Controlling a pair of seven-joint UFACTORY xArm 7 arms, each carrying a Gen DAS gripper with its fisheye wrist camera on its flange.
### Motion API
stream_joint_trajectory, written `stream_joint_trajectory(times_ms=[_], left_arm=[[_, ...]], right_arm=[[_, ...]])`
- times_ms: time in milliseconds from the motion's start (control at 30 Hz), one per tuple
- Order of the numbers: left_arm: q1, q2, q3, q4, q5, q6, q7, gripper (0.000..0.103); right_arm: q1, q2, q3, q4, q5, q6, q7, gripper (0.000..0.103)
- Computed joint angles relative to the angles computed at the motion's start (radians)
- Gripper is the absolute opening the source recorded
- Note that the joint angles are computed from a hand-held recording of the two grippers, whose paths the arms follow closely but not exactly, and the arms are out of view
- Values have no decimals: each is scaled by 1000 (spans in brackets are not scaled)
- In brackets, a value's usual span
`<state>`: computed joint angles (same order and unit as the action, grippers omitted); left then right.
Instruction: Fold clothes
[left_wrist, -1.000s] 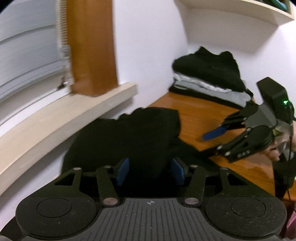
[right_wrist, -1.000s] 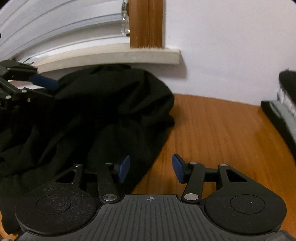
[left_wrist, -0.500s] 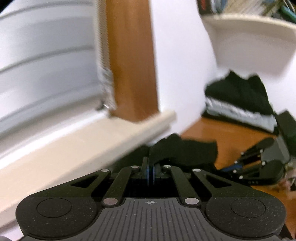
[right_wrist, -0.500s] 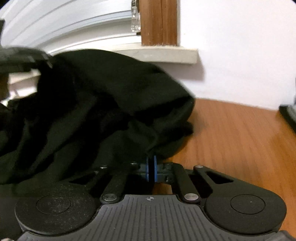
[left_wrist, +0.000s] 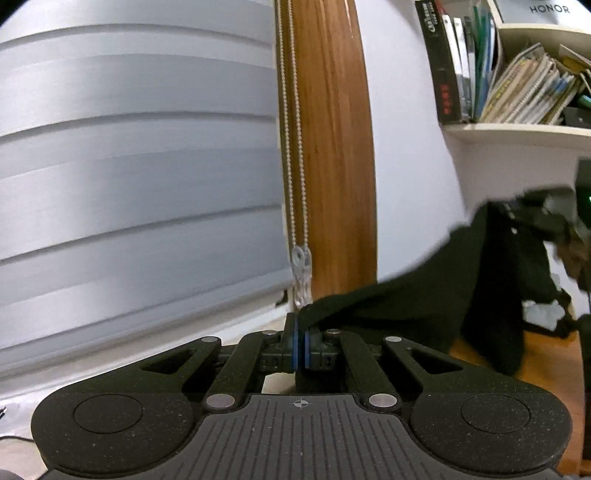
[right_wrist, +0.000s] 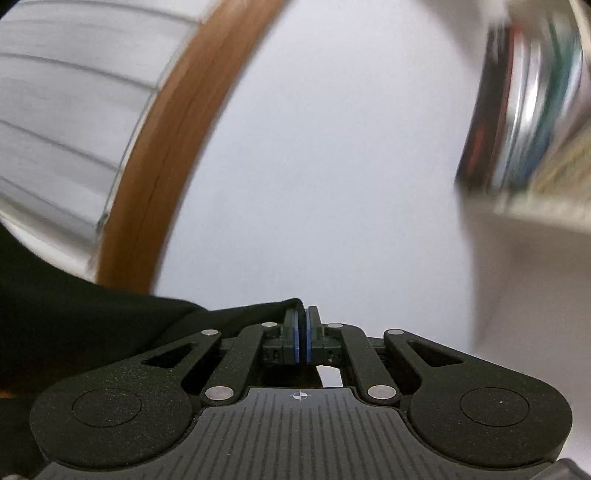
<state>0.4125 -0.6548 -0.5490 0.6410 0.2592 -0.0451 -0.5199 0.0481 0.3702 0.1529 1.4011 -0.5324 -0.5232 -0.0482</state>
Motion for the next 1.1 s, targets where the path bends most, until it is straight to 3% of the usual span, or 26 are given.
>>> stream_joint_trajectory(times_ms=[67, 167, 267, 333, 400, 500, 600, 700, 900, 1100], left_arm=[[-24, 5, 7, -14, 3, 13, 9, 3], [-24, 35, -9, -55, 2, -14, -1, 3], [8, 76, -44, -106, -24, -87, -27, 3], [7, 108, -44, -142, -58, -156, -26, 3], [17, 139, -57, -175, -97, -238, -24, 3], [31, 189, -83, -212, -159, -353, -14, 3], [30, 247, -88, -243, -207, -454, 18, 3], [2, 279, -61, -267, -240, -501, 49, 3], [-75, 245, 0, -306, -321, -569, 99, 3], [-147, 221, 29, -330, -409, -606, 165, 3]], right_arm=[[57, 22, -42, 31, 61, 8, -94, 7], [154, 54, -104, 34, 199, 106, -230, 12], [82, 77, 0, 14, 175, 224, -221, 29], [-20, 89, 127, -10, 146, 280, -207, 35], [-188, 107, 329, -39, 116, 349, -208, 40], [-393, 138, 575, -102, 109, 410, -269, 45], [-466, 156, 688, -131, 143, 482, -318, 45], [-619, 206, 873, -182, 218, 571, -369, 49], [-715, 258, 1012, -272, 332, 624, -435, 53], [-631, 236, 964, -274, 395, 605, -480, 54]])
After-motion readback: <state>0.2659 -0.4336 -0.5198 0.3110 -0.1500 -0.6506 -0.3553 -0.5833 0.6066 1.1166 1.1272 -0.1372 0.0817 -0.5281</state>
